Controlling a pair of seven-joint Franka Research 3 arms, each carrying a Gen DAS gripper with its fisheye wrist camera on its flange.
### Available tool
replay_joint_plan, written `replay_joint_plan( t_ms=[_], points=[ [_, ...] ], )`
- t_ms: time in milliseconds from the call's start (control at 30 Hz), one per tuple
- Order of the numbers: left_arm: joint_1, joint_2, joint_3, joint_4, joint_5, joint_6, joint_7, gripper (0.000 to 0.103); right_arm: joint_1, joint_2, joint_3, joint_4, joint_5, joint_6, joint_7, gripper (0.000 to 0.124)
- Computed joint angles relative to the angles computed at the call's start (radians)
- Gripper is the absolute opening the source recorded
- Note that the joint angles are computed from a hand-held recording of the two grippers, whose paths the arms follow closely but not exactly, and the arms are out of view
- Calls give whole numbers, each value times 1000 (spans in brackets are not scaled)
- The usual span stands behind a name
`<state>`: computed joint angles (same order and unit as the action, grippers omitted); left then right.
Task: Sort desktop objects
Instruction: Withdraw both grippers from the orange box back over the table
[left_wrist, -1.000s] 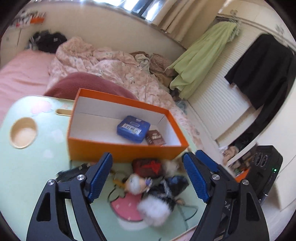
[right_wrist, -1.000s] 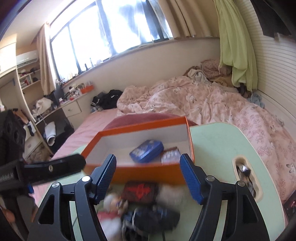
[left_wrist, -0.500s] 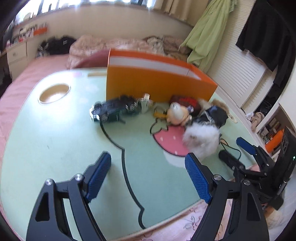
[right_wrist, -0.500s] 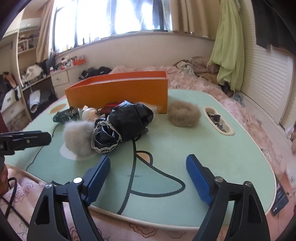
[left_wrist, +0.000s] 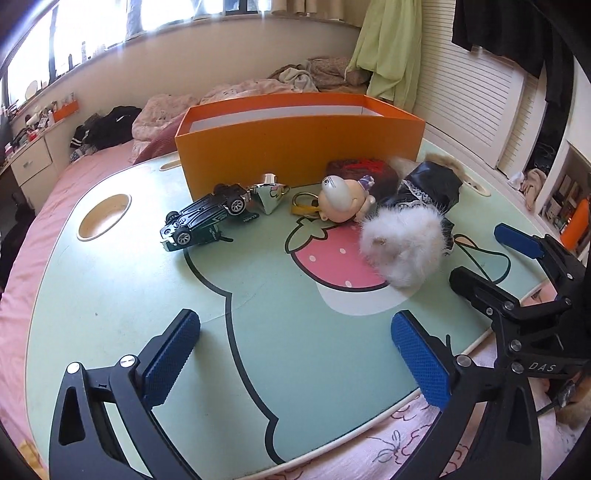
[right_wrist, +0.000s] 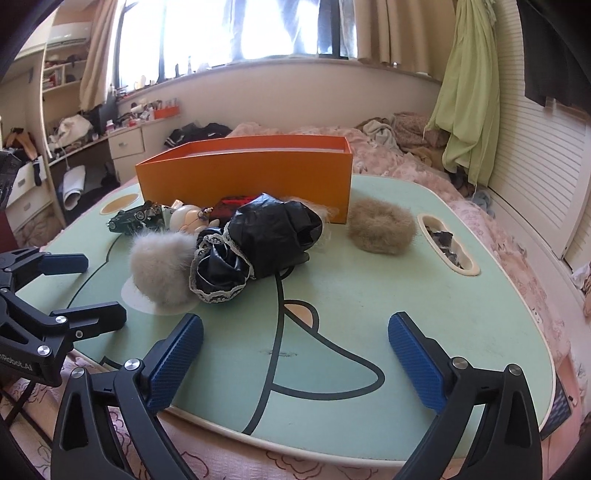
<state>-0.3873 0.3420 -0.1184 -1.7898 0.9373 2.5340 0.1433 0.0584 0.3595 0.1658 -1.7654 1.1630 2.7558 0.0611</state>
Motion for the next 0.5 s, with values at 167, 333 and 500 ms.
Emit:
replay_joint_plan(
  t_ms=[167, 333, 500],
  points=[
    [0, 0, 0, 1, -1, -1, 1, 103, -2, 1, 1, 0, 4, 0, -5, 101],
    [0, 0, 0, 1, -1, -1, 1, 103, 0, -1, 1, -2, 6, 2, -6, 101],
    [-1, -3, 0, -1, -1, -3, 0, 103, 0, -1, 1, -3, 8, 2, -8, 101]
  ],
)
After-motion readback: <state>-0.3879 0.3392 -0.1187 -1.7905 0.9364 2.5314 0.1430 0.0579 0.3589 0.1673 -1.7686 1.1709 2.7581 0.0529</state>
